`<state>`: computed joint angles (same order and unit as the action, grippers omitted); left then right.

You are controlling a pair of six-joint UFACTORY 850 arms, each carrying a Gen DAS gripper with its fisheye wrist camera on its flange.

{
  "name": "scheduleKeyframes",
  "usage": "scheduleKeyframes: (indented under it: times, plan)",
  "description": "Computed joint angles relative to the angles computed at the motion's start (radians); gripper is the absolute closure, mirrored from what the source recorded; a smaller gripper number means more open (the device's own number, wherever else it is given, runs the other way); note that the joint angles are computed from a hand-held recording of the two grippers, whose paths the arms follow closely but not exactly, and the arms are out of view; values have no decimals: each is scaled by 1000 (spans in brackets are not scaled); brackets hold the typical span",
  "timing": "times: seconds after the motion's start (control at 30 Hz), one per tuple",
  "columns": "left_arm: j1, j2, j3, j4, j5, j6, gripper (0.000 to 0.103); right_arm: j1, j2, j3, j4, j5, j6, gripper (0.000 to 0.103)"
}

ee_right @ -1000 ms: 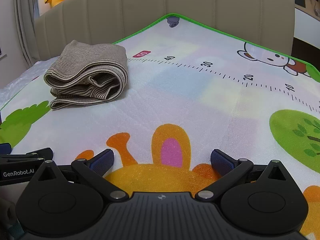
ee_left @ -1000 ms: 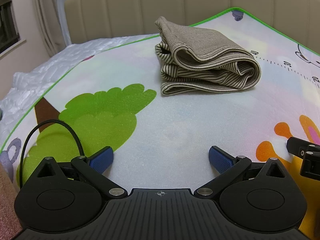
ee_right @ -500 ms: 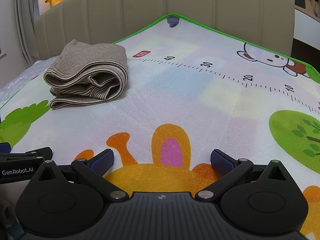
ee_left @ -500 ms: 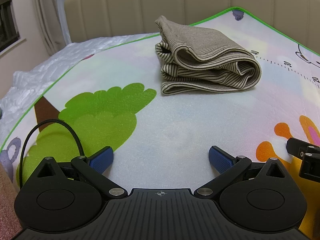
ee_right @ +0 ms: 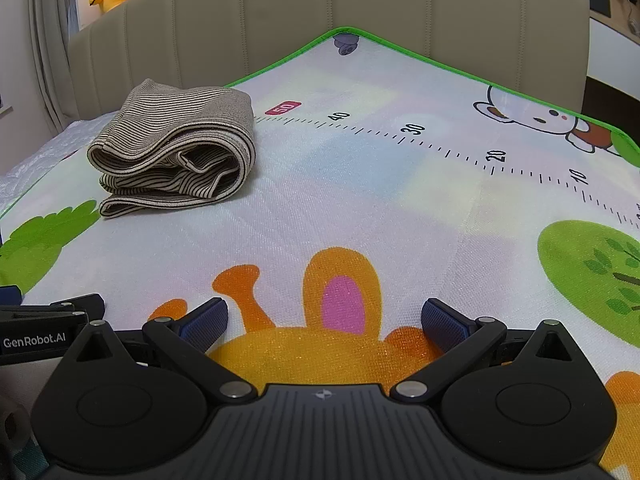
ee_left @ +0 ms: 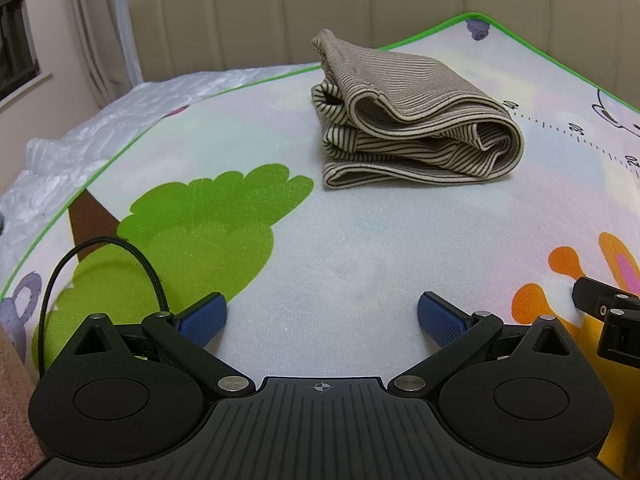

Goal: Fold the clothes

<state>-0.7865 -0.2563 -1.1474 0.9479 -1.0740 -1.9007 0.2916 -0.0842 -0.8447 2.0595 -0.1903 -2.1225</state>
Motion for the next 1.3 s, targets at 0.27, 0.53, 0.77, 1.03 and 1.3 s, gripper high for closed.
scheduleKeyframes:
  times: [0.27, 0.53, 0.77, 1.03, 1.3]
  plan:
    - [1, -2, -7, -12, -2, 9, 0, 1, 1, 0, -2, 2, 3, 0]
    - [-1, -6, -8, -10, -9, 14, 0, 3, 1, 0, 3, 5, -2, 0]
    - [0, -6, -7, -9, -7, 13, 0, 2, 1, 0, -2, 3, 2, 0]
    - [0, -7, -8, -6, -7, 13, 0, 1, 1, -1, -4, 3, 3, 0]
    - [-2, -8, -9, -6, -11, 13, 0, 2, 0, 0, 7, 4, -8, 0]
